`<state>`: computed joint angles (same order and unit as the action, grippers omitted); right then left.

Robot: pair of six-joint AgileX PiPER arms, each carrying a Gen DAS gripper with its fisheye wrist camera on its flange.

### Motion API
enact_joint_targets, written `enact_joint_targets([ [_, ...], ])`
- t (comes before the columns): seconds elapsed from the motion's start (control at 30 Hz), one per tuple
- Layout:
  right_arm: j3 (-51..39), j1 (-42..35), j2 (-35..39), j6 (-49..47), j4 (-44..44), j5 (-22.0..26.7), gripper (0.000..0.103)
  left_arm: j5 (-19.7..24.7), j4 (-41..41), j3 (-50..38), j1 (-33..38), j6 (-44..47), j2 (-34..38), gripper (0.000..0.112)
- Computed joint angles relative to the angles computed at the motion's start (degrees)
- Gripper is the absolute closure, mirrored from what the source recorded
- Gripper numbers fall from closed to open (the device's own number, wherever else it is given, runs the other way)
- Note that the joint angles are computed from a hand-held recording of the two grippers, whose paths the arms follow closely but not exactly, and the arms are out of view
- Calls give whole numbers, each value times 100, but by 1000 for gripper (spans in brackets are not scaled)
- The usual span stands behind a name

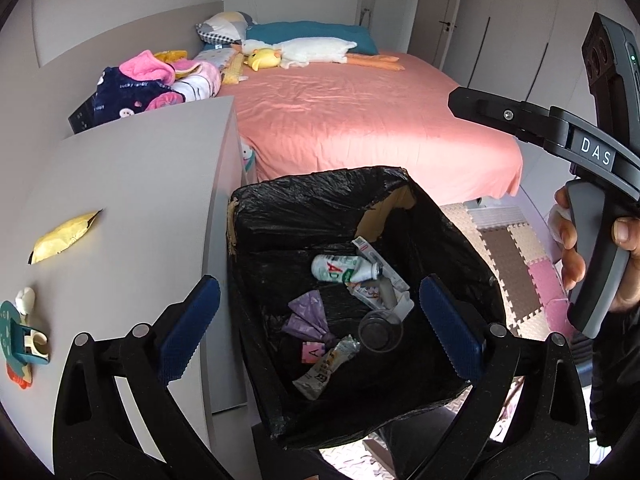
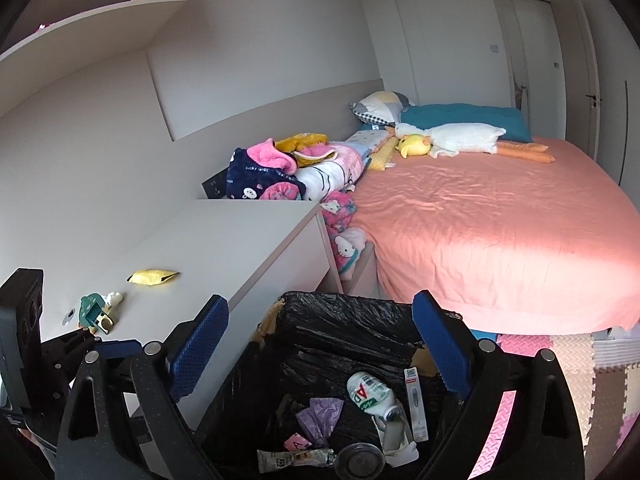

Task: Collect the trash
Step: 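Move both tools back to the remaining trash on the desk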

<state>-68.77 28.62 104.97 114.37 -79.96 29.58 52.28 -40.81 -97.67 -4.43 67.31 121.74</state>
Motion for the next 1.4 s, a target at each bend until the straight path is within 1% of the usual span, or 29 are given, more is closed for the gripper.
enact_joint_targets([
  [0.33, -469, 77, 308, -577, 456, -53, 10, -29, -93, 44, 233, 119, -34, 16],
  [0.57, -1117, 162, 770, -1246, 984, -138, 10, -140, -38, -67, 492, 113, 13, 16],
  [0.87, -2213, 269, 1470, -2497, 2014, -157, 10, -9, 19, -498, 926, 0, 241, 16],
  [1.1, -3120, 353, 1992, -3422, 2783, -53, 10, 47, 45, -777, 1244, -51, 363, 16],
  [1.27, -3886, 428, 2433, -4163, 3370, 108, 10, 128, 47, -1055, 1510, -112, 507, 16],
  [1.4, -4663, 485, 2873, -4836, 3953, 289, 10, 175, 104, -1328, 1714, -205, 664, 16],
])
